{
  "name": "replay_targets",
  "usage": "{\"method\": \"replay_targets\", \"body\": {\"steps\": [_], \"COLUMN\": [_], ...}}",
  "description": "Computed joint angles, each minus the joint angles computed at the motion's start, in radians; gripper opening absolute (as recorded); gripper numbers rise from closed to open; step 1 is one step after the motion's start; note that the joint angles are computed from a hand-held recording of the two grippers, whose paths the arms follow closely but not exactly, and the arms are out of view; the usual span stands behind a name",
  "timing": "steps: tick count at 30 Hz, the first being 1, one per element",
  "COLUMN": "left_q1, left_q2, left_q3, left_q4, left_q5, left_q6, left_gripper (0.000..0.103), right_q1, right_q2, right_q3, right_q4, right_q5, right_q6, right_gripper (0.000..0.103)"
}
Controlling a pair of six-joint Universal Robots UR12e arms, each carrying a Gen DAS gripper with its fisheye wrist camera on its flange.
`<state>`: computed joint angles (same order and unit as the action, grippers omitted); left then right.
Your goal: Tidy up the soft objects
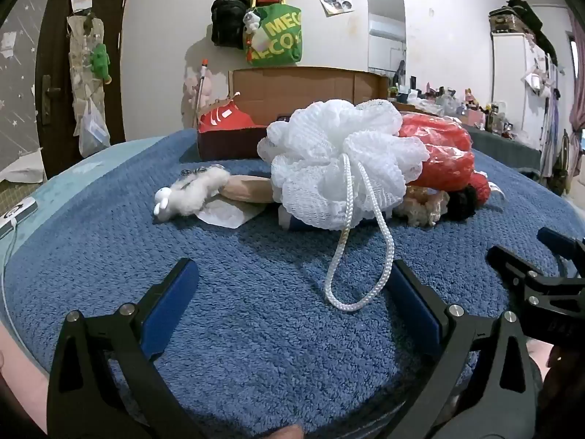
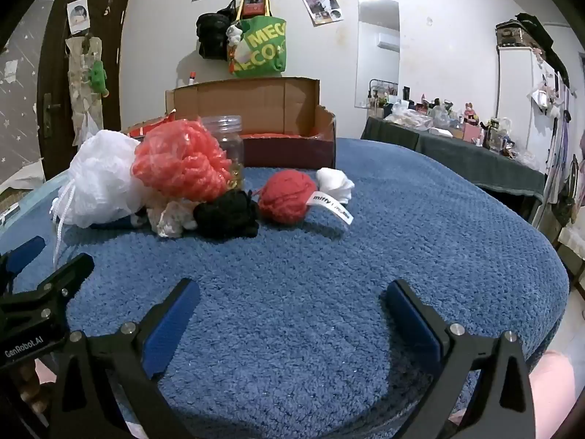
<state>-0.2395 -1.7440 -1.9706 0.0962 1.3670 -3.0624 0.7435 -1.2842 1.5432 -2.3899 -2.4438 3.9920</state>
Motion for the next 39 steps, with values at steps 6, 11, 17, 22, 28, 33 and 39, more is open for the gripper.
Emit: {"method": "replay_targets", "body": {"steps": [6, 11, 17, 22, 28, 33, 39], "left_q1": [0.0, -0.001, -0.001, -0.001, -0.001, -0.001, -0.001], "left_q2": [0.001, 0.002, 0.005, 0.003, 0.003, 0.003, 0.003], "left_q3": [-0.001, 0.001, -0.005, 0.001, 0.001, 0.002, 0.002], "left_q4": [-0.001, -0.011, -0.001, -0.015, -0.015, -0.017, -0.017], "left_q5": [0.003, 0.004, 0.005, 0.005, 0.005, 0.005, 0.005], "left_q6": [0.007, 0.008, 0.009, 0.007, 0.007, 0.007, 0.007], "left_gripper": [0.103, 0.103, 0.103, 0.103, 0.103, 0.103, 0.103], "right_q1": [-0.001, 0.0, -0.001, 0.0, 0.0, 0.0, -0.001], "right_q2": [-0.001, -0.001, -0.001, 0.0, 0.001, 0.001, 0.001], "right_q3": [0.001, 0.001, 0.0, 0.0, -0.002, -0.002, -0.002], "right_q4": [-0.004, -0.001, 0.001, 0.002, 0.004, 0.004, 0.005], "right_q5": [0.007, 0.007, 0.007, 0.007, 0.007, 0.008, 0.008], "right_q6": [0.006, 0.007, 0.007, 0.007, 0.008, 0.008, 0.008], "right_gripper": [0.103, 0.103, 0.103, 0.103, 0.103, 0.103, 0.103]}}
